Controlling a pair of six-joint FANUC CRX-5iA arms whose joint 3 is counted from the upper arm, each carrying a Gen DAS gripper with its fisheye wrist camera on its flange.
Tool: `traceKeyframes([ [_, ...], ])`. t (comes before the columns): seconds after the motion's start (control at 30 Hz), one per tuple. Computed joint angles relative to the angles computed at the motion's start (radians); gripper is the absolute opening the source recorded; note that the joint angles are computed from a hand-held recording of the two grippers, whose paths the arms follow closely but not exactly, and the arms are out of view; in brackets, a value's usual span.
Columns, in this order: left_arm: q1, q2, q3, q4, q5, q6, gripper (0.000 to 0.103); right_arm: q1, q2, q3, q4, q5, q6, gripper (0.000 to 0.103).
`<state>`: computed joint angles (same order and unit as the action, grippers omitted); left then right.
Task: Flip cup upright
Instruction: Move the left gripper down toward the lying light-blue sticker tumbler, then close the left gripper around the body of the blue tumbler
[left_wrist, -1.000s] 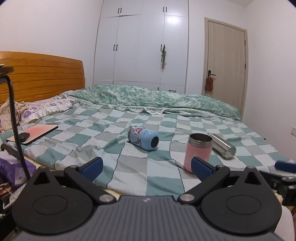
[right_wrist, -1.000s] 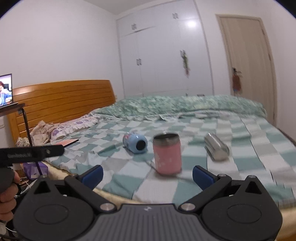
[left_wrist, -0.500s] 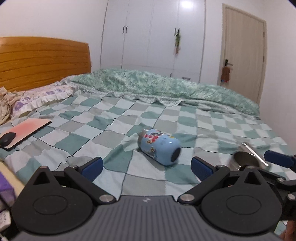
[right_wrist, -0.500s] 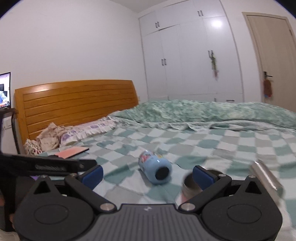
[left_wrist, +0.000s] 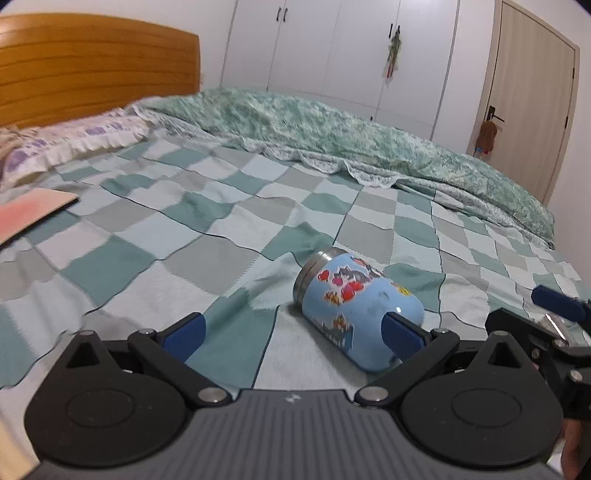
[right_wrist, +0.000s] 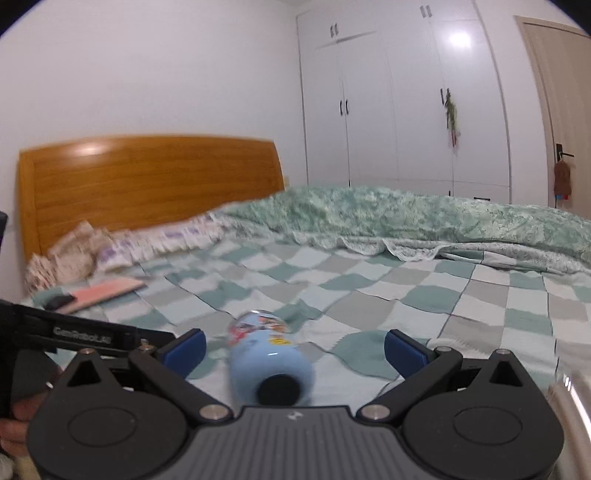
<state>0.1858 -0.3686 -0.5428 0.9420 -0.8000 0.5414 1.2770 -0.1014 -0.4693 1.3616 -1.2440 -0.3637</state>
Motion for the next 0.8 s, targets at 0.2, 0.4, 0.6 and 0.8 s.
traceKeyframes([
  [0.2,-0.037,0.133,0.115,-0.051,-0.014,0.138,0.103,-0.149,0.024,0.108,-0.156,0.199,0.351,0.103],
  [0.4,-0.040,0.214,0.185,-0.064,-0.052,0.233,0.103,-0.225,0.127,0.304,-0.513,0.327,0.738,0.093],
  [0.6,-0.042,0.305,0.257,-0.068,-0.168,0.322,0.098,-0.264,0.214,0.432,-0.678,0.297,0.861,0.083],
  [0.8,-0.063,0.358,0.250,0.032,-0.275,0.353,0.085,-0.231,0.175,0.367,-0.633,0.302,0.776,0.083],
])
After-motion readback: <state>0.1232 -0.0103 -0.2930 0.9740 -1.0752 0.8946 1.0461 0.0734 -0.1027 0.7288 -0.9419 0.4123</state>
